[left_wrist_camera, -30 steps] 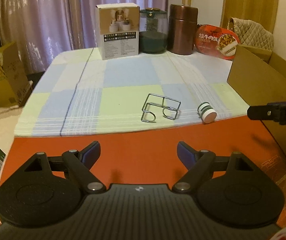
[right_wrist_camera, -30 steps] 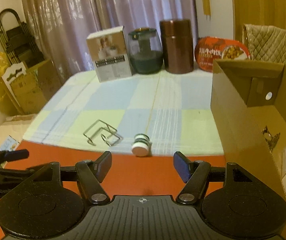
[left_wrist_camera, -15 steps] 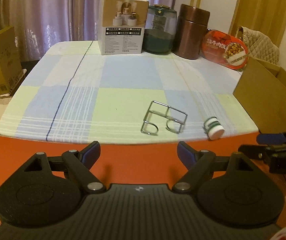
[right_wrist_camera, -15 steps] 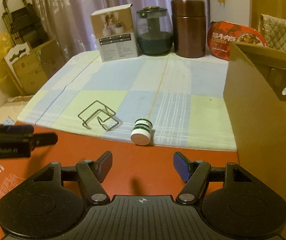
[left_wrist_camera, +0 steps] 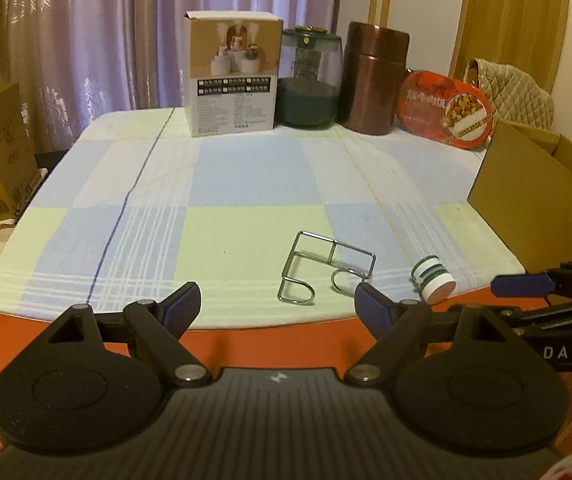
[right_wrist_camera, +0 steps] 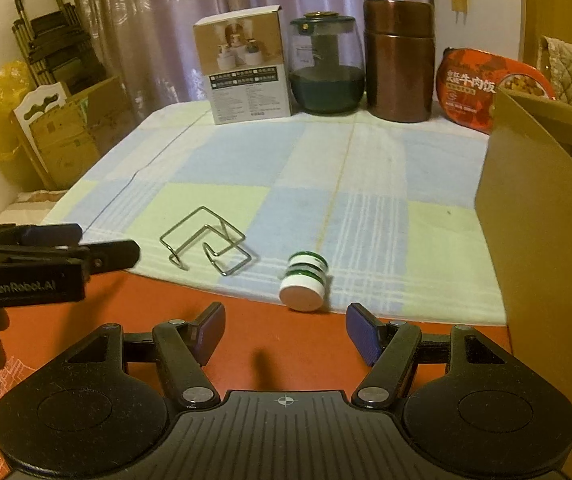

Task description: Organize rigid objects

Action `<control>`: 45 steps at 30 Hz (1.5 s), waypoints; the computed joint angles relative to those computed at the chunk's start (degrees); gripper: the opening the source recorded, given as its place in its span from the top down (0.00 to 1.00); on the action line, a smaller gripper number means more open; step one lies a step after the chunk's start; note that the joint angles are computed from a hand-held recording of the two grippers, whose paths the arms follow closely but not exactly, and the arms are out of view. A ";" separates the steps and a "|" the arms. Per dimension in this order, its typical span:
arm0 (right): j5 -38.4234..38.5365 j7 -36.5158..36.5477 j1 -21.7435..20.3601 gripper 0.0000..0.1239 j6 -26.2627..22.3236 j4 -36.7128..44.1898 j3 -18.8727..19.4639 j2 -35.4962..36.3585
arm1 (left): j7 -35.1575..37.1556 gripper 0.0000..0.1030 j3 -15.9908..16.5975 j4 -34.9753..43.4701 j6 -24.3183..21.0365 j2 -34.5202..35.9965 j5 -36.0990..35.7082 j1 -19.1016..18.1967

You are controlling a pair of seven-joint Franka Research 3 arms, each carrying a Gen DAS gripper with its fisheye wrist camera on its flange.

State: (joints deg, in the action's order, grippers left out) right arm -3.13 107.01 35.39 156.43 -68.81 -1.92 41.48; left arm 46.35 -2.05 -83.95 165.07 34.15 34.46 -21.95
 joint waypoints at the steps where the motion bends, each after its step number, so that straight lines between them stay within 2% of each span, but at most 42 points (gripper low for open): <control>1: 0.00 0.07 0.01 0.48 -0.01 0.61 -0.05 0.47 | 0.51 0.21 -0.15 0.50 -0.44 0.34 -0.06 0.06; 8: -0.25 0.06 0.13 0.48 -0.08 4.59 -0.53 3.59 | -0.70 0.21 2.07 3.01 -2.24 1.76 2.61 -1.60; 18: -1.29 -2.54 0.44 0.61 0.18 10.27 -1.61 8.56 | 3.62 0.21 -1.20 5.11 -2.02 3.75 -0.84 0.89; 26: -1.32 -2.09 0.38 0.64 -1.16 14.99 -2.45 12.19 | 9.42 0.21 -3.83 7.12 -3.74 5.63 -6.01 2.25; 34: -2.01 -3.11 0.43 0.67 -1.16 17.51 -2.83 14.24 | 11.27 0.21 -3.45 7.94 -3.59 6.45 -8.07 1.98; 36: -2.07 -2.91 0.47 0.72 -1.52 18.42 -3.05 14.76 | 11.80 0.21 -3.71 8.19 -3.57 6.69 -8.75 2.16; 45: -1.49 -3.76 -0.07 0.73 -2.88 19.03 -2.34 14.65 | 14.74 0.21 -4.22 8.97 -2.43 7.64 -9.84 1.98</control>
State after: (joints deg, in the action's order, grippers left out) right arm -4.61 103.24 35.31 153.55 -49.77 -4.25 56.13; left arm 61.10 -6.27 -74.97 162.64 41.79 24.63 -19.97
